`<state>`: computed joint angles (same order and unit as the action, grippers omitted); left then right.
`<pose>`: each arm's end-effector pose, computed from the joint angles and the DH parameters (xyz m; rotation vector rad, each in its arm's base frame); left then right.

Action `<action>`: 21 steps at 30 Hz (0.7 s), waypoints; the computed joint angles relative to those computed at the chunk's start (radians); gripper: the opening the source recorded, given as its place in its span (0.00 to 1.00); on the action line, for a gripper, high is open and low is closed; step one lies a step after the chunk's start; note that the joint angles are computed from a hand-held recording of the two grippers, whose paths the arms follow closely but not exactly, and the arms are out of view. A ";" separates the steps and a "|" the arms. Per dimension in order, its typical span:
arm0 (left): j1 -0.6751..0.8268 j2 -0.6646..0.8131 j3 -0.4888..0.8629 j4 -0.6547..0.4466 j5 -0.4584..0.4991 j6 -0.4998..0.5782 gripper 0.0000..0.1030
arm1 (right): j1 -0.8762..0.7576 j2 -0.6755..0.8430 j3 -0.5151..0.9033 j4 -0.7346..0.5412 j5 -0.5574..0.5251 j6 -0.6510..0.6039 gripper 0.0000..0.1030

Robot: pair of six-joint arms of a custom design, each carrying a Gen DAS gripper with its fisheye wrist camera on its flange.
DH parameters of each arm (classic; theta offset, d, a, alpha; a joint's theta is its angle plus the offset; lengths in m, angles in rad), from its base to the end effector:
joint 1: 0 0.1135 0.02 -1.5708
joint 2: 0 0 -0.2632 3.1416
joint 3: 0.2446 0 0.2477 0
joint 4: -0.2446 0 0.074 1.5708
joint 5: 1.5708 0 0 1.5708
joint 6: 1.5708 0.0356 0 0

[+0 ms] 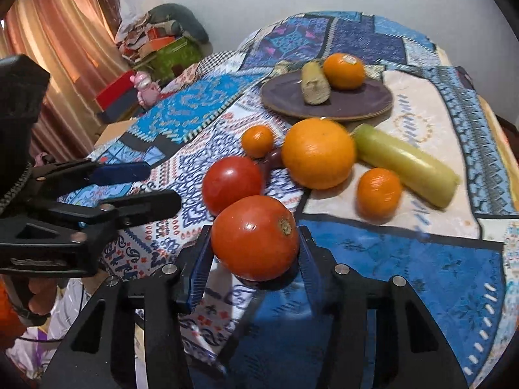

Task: Organize fruits
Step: 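Grasp a red tomato with the left tool while the right tool grasps another tomato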

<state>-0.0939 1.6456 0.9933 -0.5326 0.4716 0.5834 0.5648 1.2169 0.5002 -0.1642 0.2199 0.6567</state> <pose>0.3040 -0.0449 0.1798 0.9851 2.4271 -0.4861 0.1888 0.1104 0.1639 0.2089 2.4341 0.2822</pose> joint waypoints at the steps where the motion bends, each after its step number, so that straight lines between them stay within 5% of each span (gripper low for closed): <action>1: -0.019 0.010 0.005 0.003 -0.005 -0.009 0.64 | -0.006 -0.019 -0.004 -0.012 0.006 -0.002 0.45; 10: -0.145 0.136 0.057 0.041 -0.068 -0.098 0.64 | -0.075 -0.174 -0.031 -0.124 0.048 -0.026 0.46; 15: -0.172 0.138 0.028 0.112 -0.101 -0.112 0.48 | -0.109 -0.199 -0.038 -0.131 0.036 -0.036 0.46; 21: -0.151 0.120 0.036 0.083 -0.072 -0.093 0.48 | -0.149 -0.201 -0.035 -0.114 0.011 -0.067 0.46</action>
<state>-0.2453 1.7652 1.0297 -0.4501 0.3999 0.4906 0.4160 1.0159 0.4650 -0.2781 0.2307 0.5901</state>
